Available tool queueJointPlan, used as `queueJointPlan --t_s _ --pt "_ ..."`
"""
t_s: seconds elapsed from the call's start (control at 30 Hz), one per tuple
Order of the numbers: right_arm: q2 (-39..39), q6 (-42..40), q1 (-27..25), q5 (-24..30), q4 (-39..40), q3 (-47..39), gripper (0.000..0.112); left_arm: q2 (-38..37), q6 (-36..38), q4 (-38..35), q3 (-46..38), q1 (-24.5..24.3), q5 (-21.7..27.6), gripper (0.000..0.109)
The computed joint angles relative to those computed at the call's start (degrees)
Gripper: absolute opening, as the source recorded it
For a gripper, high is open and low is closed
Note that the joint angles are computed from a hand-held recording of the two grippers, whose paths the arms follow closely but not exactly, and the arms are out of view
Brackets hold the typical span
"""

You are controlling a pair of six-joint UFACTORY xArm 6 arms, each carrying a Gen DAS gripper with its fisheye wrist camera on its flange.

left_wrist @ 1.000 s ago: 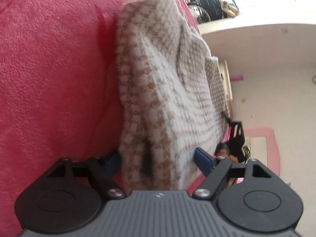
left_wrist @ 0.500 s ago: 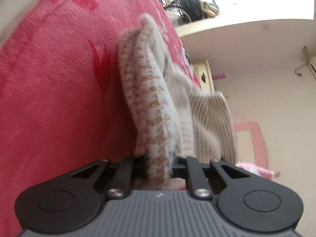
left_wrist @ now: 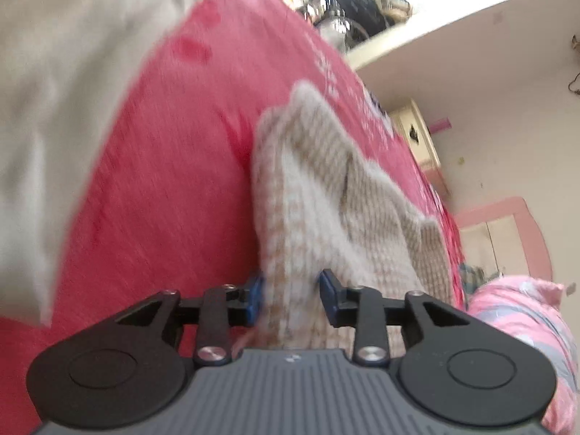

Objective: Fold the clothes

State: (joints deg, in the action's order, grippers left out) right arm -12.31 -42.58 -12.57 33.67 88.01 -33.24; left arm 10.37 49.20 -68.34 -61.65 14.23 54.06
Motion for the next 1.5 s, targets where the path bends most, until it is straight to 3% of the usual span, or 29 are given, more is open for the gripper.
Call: queueJointPlan --t_s 0.07,0.13,0.27,0.37,0.43,0.53,0.57,0.6,0.63,0.67,0.77,0.87,0.97,1.03,1.13,1.23,1.27,1.4,1.5 --pt "-3.4 1.1 1.2 -5.1 -2.6 2.7 0.075 -0.9 0.8 -1.2 -0.2 -0.2 -2.4 0.036" --pt "-5.0 1.8 2.3 -10.7 -1.9 3.5 0.076 -0.8 1.1 -1.0 -1.6 -1.1 -4.4 0.043" --pt "-5.2 -10.9 6.7 -23.4 6.4 1.0 0.078 3.6 -1.8 1.3 -7.8 -6.1 -9.2 0.055" --pt "1.9 -22.3 5.5 -19.1 11.3 -8.1 0.078 8.9 -3.7 3.0 -13.3 -10.6 -15.8 0.056" --pt "6.1 -26.7 4.3 -15.1 8.6 -12.6 0.079 12.0 -5.5 3.9 -16.4 -12.9 -19.7 0.056" --pt "16.2 -22.9 6.1 -14.2 0.1 -23.1 0.079 16.4 -8.8 4.5 -20.8 -16.1 -24.8 0.045" --pt "18.9 -19.8 6.1 -12.4 -3.6 -25.6 0.074 17.0 -9.3 4.4 -21.3 -16.6 -25.7 0.036" --pt "21.8 -16.4 5.8 -10.1 -7.1 -28.6 0.064 17.5 -9.7 4.1 -21.7 -17.1 -26.6 0.023" --pt "23.2 -15.0 5.7 -8.8 -8.3 -30.2 0.022 17.0 -8.4 2.8 -21.2 -17.4 -27.6 0.017" --pt "22.5 -16.0 6.0 -8.7 -7.1 -29.4 0.007 16.5 -6.8 1.3 -20.6 -17.7 -28.6 0.012" --pt "16.4 -29.5 7.1 -9.2 7.0 -24.8 0.007 12.9 0.9 -7.2 -18.0 -17.9 -29.0 0.009" --pt "12.1 -35.7 7.0 -9.3 15.5 -22.5 0.007 11.5 6.5 -14.0 -18.1 -18.1 -28.6 0.008" --pt "13.6 -41.3 6.7 -11.7 20.7 -23.7 0.007 15.0 7.8 -16.2 -22.7 -18.4 -28.7 0.008" --pt "18.0 -39.7 6.4 -13.6 19.9 -25.8 0.007 19.7 6.3 -15.4 -27.4 -19.2 -29.9 0.008" --pt "24.0 -34.3 5.8 -14.8 16.1 -28.1 0.009 26.1 -1.2 -4.1 -31.5 -21.5 -34.5 0.011" --pt "25.5 -31.2 5.8 -15.2 14.1 -28.4 0.012 24.7 -2.3 -3.8 -30.2 -21.7 -35.7 0.016" --pt "24.4 -31.9 6.4 -17.2 13.5 -28.2 0.018 24.1 -1.2 -5.0 -29.6 -21.7 -36.2 0.02" --pt "15.6 -51.5 9.1 -24.4 25.3 -25.2 0.018 15.9 15.7 -17.5 -23.7 -22.0 -38.1 0.025" --pt "11.8 -61.3 11.3 -23.5 27.2 -23.2 0.018 11.5 17.6 -13.7 -19.0 -21.9 -31.2 0.025"
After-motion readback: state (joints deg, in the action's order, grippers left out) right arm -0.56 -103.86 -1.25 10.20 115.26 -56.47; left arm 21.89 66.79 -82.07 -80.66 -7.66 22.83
